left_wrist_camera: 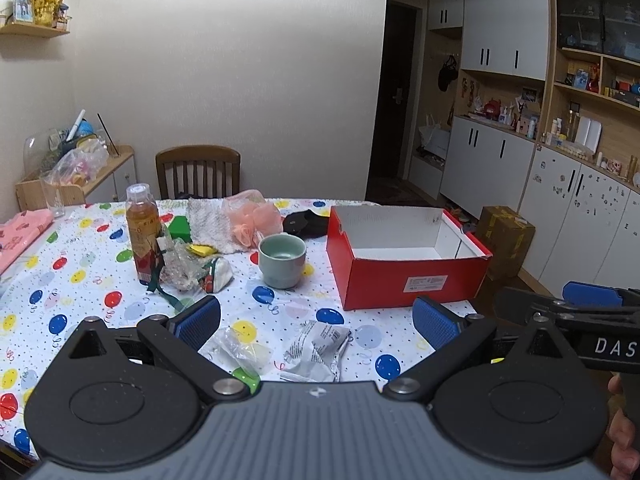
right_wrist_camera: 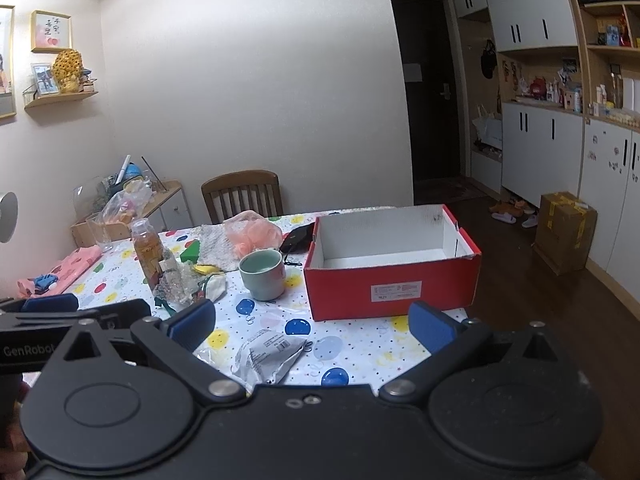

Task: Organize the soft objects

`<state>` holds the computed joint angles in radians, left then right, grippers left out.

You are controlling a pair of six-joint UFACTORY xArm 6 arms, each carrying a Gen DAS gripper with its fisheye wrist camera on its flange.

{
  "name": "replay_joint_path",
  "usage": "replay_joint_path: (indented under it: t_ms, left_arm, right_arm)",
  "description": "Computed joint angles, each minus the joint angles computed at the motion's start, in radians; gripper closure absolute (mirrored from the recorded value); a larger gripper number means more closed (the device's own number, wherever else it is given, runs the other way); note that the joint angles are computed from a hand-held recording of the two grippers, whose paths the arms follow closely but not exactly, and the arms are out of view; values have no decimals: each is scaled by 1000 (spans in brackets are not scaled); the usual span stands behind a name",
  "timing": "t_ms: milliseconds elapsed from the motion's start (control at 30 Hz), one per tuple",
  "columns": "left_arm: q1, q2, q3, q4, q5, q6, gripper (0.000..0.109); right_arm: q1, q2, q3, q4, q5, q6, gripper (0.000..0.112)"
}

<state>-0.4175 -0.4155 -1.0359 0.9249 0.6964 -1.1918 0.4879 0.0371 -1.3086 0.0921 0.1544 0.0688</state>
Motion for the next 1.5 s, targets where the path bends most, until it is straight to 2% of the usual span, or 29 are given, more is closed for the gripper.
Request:
replay_joint_path:
  t_ms: [433, 700, 933, 1067, 1300, 1367, 1500]
  left_arm:
    - [12, -39, 28, 13, 28, -26, 6]
    - [28, -50, 48, 25, 10, -20, 6]
    - [84, -37, 69, 16, -56, 37, 6]
    - [144, -16, 81, -32, -90, 83, 6]
    - [291, 72, 80, -140, -198, 203, 6]
    - [340, 112, 79, -212, -268, 264, 6]
    - [374, 213, 26, -387, -274, 419, 6]
  right_arm:
    - [32, -26, 1, 226, 53, -253, 9]
    - [34, -4, -19, 184, 35, -197, 10]
    - [41, 53, -80, 156, 51, -167, 10]
    - [45, 120, -150, 121, 86, -136, 10]
    - [47, 271, -321, 34, 205, -66, 11]
    - [52, 321, -383, 44, 246, -84, 11]
    - [67, 424, -513, 55, 332, -141, 14]
